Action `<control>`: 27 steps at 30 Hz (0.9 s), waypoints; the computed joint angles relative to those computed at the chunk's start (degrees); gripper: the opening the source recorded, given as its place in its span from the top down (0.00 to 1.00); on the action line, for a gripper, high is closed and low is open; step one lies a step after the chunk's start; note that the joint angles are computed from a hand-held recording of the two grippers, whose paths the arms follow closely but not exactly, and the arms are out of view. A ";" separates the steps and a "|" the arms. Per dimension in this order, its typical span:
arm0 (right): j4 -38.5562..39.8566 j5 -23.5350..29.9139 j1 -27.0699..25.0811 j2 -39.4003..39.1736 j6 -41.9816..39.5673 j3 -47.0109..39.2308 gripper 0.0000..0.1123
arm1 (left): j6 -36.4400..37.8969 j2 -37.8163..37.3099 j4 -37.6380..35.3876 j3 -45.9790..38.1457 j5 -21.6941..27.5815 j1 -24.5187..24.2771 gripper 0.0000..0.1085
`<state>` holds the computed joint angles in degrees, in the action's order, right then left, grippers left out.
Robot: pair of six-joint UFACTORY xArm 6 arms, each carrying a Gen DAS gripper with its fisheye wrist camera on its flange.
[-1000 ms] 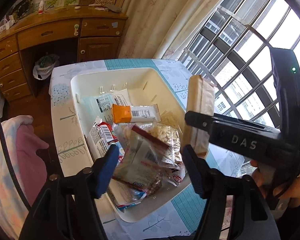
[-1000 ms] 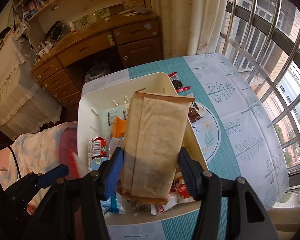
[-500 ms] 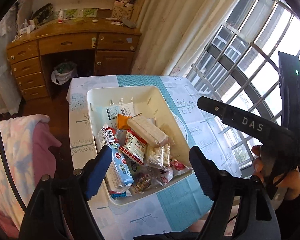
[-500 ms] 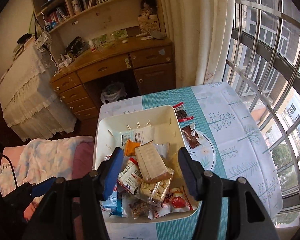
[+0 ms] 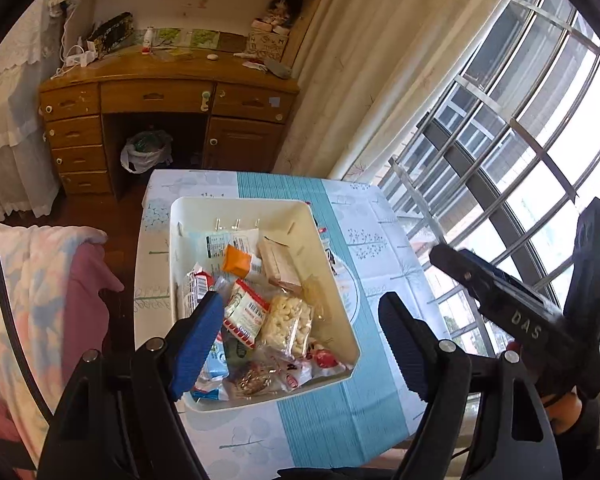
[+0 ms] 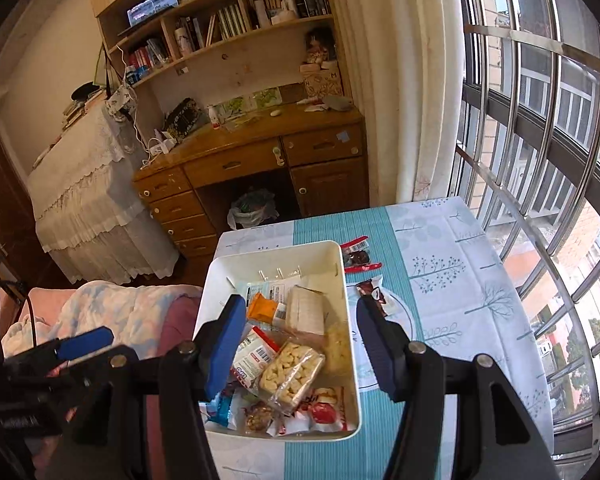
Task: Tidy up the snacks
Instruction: 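Move both tools back toward the last snacks on the cloth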
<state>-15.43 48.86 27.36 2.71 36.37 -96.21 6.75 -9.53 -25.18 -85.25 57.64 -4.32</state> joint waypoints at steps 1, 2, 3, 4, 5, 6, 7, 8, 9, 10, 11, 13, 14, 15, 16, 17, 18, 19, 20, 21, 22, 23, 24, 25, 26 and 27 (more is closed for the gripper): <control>0.02 -0.64 -0.49 -1.08 -0.47 1.43 0.48 | -1.27 0.23 0.96 -0.34 -0.51 -0.55 0.28; 0.15 -1.41 -1.04 -2.11 -1.05 2.86 0.48 | -2.43 0.62 1.78 -0.89 -0.86 -1.05 0.28; 0.17 -2.30 -1.52 -3.17 -1.42 4.40 0.48 | -3.56 1.13 2.53 -1.57 -1.14 -1.57 0.28; 0.23 -3.17 -2.01 -4.09 -1.80 5.78 0.48 | -4.43 1.64 3.16 -2.16 -1.30 -1.92 0.28; 0.33 -3.77 -2.49 -4.90 -2.25 6.97 0.48 | -5.65 2.38 4.21 -3.11 -1.24 -2.43 0.28; 0.54 -4.28 -3.11 -5.66 -2.85 8.13 0.48 | -6.69 3.14 5.05 -4.05 -1.16 -2.92 0.28; 0.84 -4.78 -3.67 -6.29 -3.47 9.11 0.48 | -7.35 4.01 5.55 -5.04 -1.09 -3.27 0.28; 1.19 -5.48 -4.25 -6.84 -4.16 10.11 0.48 | -8.27 4.74 6.31 -5.91 -1.08 -3.77 0.28; 1.59 -6.62 -4.99 -7.60 -5.02 11.54 0.48 | -9.11 5.53 7.02 -6.80 -1.15 -4.23 0.28; 1.91 -7.47 -5.56 -7.94 -5.71 12.41 0.48 | -10.16 6.20 7.92 -7.45 -1.43 -4.75 0.28; 2.30 -8.14 -6.18 -8.24 -6.59 13.20 0.48 | -11.20 6.92 8.81 -8.17 -1.52 -5.23 0.28; 3.26 -9.58 -7.46 -8.78 -8.69 14.87 0.48 | -13.50 9.04 10.64 -10.58 -1.02 -6.26 0.28; 3.18 -9.74 -7.78 -8.93 -8.93 15.33 0.48 | -15.09 10.36 11.83 -12.29 -0.20 -6.83 0.28; 3.76 -10.00 -8.39 -9.07 -9.89 15.88 0.48 | -16.13 11.43 12.47 -13.68 0.50 -7.23 0.28; 4.72 -10.88 -9.07 -9.34 -11.33 16.74 0.48 | -16.85 12.74 12.77 -15.37 1.34 -7.67 0.28; 5.51 -11.72 -9.63 -9.66 -12.58 17.58 0.48 | -17.31 13.84 12.93 -16.77 1.94 -8.10 0.28; 6.44 -12.62 -10.29 -9.79 -14.27 18.36 0.48 | -17.92 15.41 13.63 -18.79 2.84 -8.75 0.28; 6.98 -13.22 -10.83 -9.71 -15.65 18.76 0.48 | -18.36 16.53 14.38 -20.28 3.60 -9.29 0.28; 7.09 -13.70 -11.25 -9.78 -16.56 19.27 0.48 | -18.88 17.75 15.19 -21.93 4.47 -9.90 0.28; 6.75 -14.13 -11.76 -9.69 -17.56 19.74 0.48 | -19.44 19.24 15.88 -23.98 5.55 -10.46 0.28; 6.63 -14.47 -12.18 -9.61 -18.70 20.11 0.48 | -19.83 20.56 16.32 -25.80 6.56 -10.98 0.28; 6.69 -15.04 -12.60 -9.52 -20.02 20.55 0.48 | -20.29 22.19 16.71 -28.03 7.66 -11.53 0.28; 6.92 -15.75 -13.01 -9.43 -21.51 21.04 0.48 | -20.59 23.52 17.10 -29.89 8.58 -12.01 0.28; 7.36 -16.34 -13.40 -9.43 -23.04 21.58 0.48 | -20.91 25.34 17.60 -32.47 9.89 -12.51 0.28; 7.75 -16.64 -13.70 -9.26 -24.53 21.92 0.48 | -21.32 27.62 18.21 -35.88 11.79 -12.99 0.28; 8.63 -16.85 -14.05 -8.97 -26.25 22.06 0.48 | -21.69 29.95 18.79 -39.42 13.77 -13.44 0.28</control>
<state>-6.80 32.00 13.31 -6.27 10.12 -74.16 -14.94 20.42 -6.39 -124.68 71.40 -17.76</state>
